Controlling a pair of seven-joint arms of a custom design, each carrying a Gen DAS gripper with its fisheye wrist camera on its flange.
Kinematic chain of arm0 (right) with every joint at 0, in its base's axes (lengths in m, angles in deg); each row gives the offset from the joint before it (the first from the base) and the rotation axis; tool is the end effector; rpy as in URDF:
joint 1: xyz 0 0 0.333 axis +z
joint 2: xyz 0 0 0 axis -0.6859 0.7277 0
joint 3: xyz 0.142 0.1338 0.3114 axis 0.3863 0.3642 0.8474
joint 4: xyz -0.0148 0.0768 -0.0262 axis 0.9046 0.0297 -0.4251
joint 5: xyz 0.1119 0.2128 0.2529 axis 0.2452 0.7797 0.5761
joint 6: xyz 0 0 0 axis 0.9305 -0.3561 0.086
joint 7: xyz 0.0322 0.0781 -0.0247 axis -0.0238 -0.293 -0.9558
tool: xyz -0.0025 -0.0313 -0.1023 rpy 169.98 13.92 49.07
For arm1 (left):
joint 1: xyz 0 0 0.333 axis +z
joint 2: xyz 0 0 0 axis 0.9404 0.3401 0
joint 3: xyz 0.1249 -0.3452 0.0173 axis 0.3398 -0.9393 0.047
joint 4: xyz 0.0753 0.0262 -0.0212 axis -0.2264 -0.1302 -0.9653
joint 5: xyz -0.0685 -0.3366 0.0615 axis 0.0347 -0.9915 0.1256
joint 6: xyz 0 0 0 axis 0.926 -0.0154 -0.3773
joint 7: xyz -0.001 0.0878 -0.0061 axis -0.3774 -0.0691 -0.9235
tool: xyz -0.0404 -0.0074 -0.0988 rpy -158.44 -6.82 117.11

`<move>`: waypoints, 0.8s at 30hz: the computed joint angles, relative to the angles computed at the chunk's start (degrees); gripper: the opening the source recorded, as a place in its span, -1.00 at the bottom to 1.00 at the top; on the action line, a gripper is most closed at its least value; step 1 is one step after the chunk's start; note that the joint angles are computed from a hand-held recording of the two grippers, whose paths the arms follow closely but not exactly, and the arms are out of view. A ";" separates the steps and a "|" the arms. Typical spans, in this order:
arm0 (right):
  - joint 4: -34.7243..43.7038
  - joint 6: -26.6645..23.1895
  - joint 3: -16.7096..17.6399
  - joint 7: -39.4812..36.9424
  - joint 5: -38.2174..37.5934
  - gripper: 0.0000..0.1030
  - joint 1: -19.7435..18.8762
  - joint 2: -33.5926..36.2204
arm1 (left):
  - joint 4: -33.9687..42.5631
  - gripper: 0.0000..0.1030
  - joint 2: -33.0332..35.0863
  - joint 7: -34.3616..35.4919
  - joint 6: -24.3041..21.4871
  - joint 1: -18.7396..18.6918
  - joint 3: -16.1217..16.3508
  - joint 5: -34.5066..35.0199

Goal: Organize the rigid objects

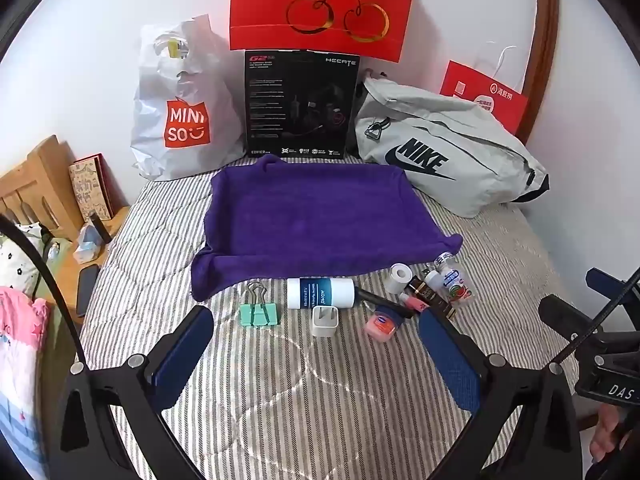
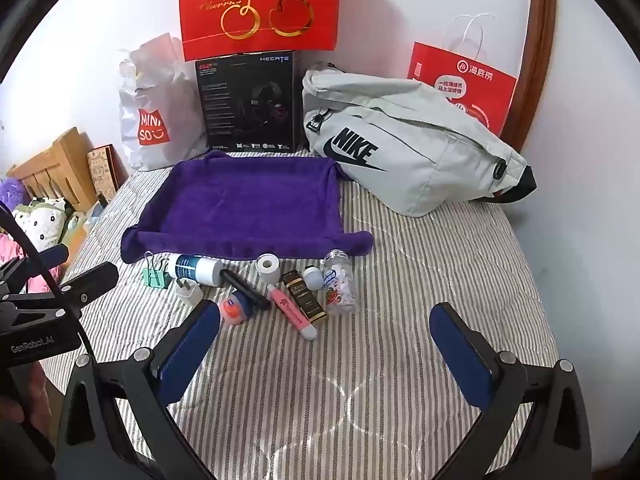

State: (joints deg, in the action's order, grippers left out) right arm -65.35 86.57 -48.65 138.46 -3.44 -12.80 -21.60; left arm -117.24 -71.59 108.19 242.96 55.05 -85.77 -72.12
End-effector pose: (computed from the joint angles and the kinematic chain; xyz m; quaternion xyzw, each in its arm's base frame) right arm 0.5219 0.3305 0.6035 -0.5814 0.7362 -0.2914 0.1872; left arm 0.5968 -0.2754 0.5800 -0.5304 0.7671 -0.3057 0.1917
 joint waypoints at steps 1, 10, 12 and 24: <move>0.03 -0.10 -0.02 0.16 -0.28 0.99 0.09 0.00 | 0.06 1.00 0.34 -0.26 0.82 -0.36 0.26 0.11; 2.24 -1.66 0.29 0.10 -0.29 0.99 1.07 0.90 | -2.15 1.00 -1.30 0.64 1.93 1.17 -0.37 -1.74; 2.31 -1.77 0.18 -0.08 -0.04 0.99 1.13 0.72 | -2.36 1.00 -1.37 0.90 2.12 1.42 -0.48 -2.41; 0.72 -0.70 0.31 0.51 -0.17 0.99 0.69 -0.30 | -2.38 1.00 -1.74 0.40 1.68 1.69 -0.18 -2.79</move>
State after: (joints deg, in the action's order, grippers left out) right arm -64.64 85.87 -48.34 138.97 -3.61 -12.11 -21.90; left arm -119.63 -73.33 108.59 244.64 56.74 -85.96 -74.91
